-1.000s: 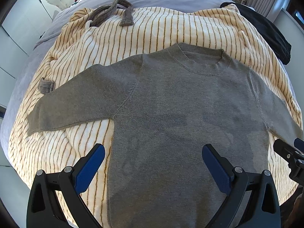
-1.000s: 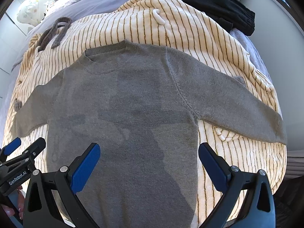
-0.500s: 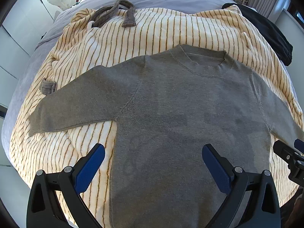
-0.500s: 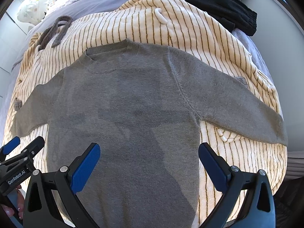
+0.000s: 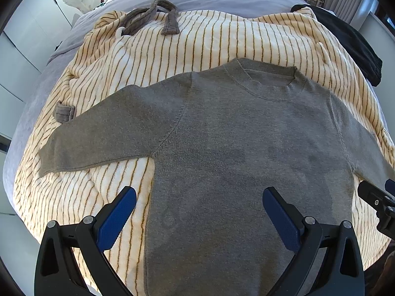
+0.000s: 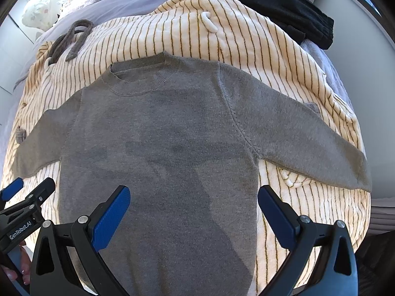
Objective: Fold small clothes
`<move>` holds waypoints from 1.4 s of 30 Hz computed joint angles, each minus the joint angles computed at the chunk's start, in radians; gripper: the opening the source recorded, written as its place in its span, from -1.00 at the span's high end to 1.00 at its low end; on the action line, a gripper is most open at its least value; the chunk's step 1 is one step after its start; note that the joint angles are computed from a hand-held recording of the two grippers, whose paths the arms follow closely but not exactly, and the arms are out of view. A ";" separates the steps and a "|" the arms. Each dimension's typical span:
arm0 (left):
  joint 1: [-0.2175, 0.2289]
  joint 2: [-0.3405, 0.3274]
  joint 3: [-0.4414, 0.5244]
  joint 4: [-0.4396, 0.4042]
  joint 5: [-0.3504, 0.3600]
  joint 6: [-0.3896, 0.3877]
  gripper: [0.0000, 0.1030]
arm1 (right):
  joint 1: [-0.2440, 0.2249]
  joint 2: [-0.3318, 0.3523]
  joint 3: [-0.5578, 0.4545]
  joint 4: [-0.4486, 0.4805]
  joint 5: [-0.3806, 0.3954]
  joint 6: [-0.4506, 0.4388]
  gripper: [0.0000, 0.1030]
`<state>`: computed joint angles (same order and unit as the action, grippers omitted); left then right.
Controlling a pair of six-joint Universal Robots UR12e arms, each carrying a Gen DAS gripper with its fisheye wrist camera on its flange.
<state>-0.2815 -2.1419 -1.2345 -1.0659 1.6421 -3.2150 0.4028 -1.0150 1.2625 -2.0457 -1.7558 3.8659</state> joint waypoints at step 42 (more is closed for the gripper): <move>0.023 0.003 -0.026 0.003 -0.028 -0.005 -0.99 | 0.005 0.025 -0.028 0.033 0.006 -0.016 -1.00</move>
